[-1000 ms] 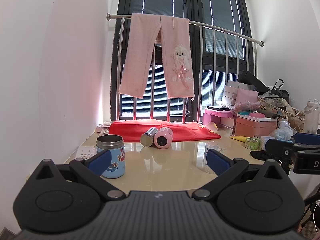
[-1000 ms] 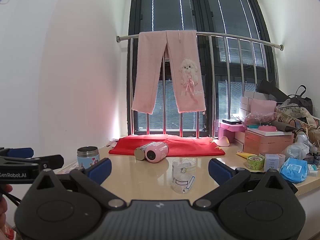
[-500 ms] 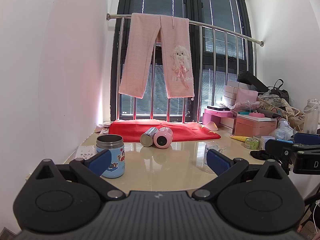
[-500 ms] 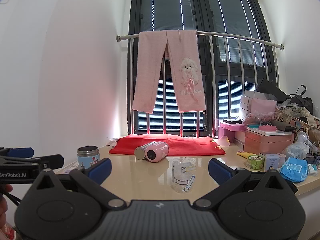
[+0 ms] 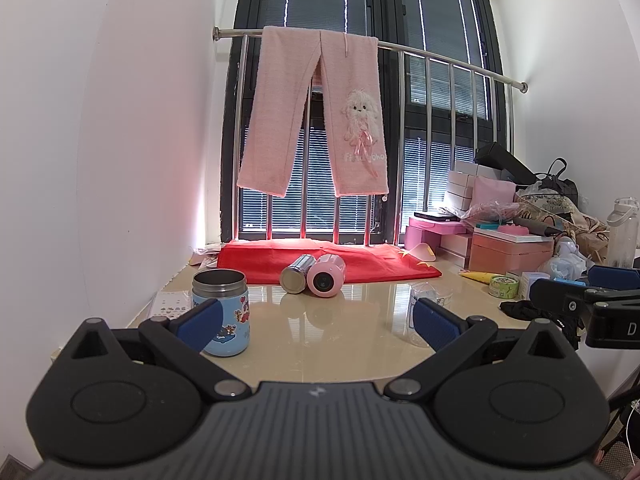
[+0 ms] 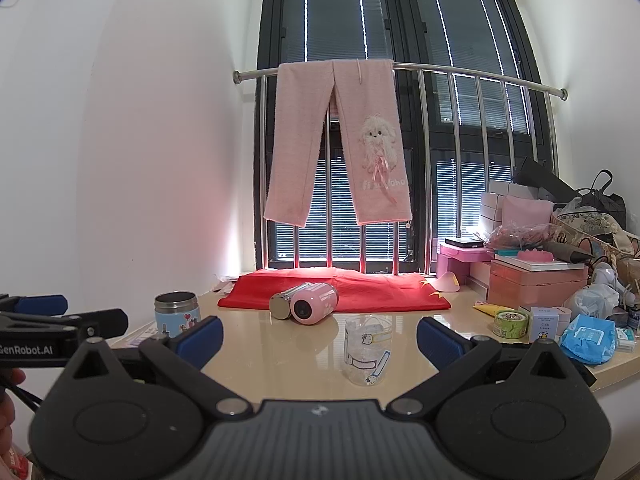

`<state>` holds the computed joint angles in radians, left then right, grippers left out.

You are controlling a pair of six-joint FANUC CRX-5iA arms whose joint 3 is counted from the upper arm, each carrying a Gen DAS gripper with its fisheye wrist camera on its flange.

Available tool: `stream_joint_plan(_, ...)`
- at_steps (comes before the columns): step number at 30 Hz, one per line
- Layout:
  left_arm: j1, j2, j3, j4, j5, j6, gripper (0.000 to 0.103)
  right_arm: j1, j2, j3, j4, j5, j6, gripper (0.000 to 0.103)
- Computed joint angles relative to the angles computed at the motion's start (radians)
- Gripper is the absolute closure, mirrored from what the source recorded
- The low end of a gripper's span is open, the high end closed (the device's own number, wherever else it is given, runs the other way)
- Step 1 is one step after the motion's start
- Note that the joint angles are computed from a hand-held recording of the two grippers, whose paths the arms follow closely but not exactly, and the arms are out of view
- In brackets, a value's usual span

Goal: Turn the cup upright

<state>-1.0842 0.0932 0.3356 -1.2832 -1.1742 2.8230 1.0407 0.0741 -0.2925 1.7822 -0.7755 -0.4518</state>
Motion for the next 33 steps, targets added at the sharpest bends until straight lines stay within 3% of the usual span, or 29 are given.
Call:
stream_joint_plan(21, 0.013, 0.006, 0.010, 0.013, 0.009, -0.013, 0.000, -0.005, 0.005, 0.006, -0.010, 0.009, 0.014, 0.000)
stream_joint_plan(33, 0.154, 0.066, 0.087, 0.169, 0.157, -0.137, 0.000, -0.074, 0.074, 0.090, -0.082, 0.097, 0.085, 0.000)
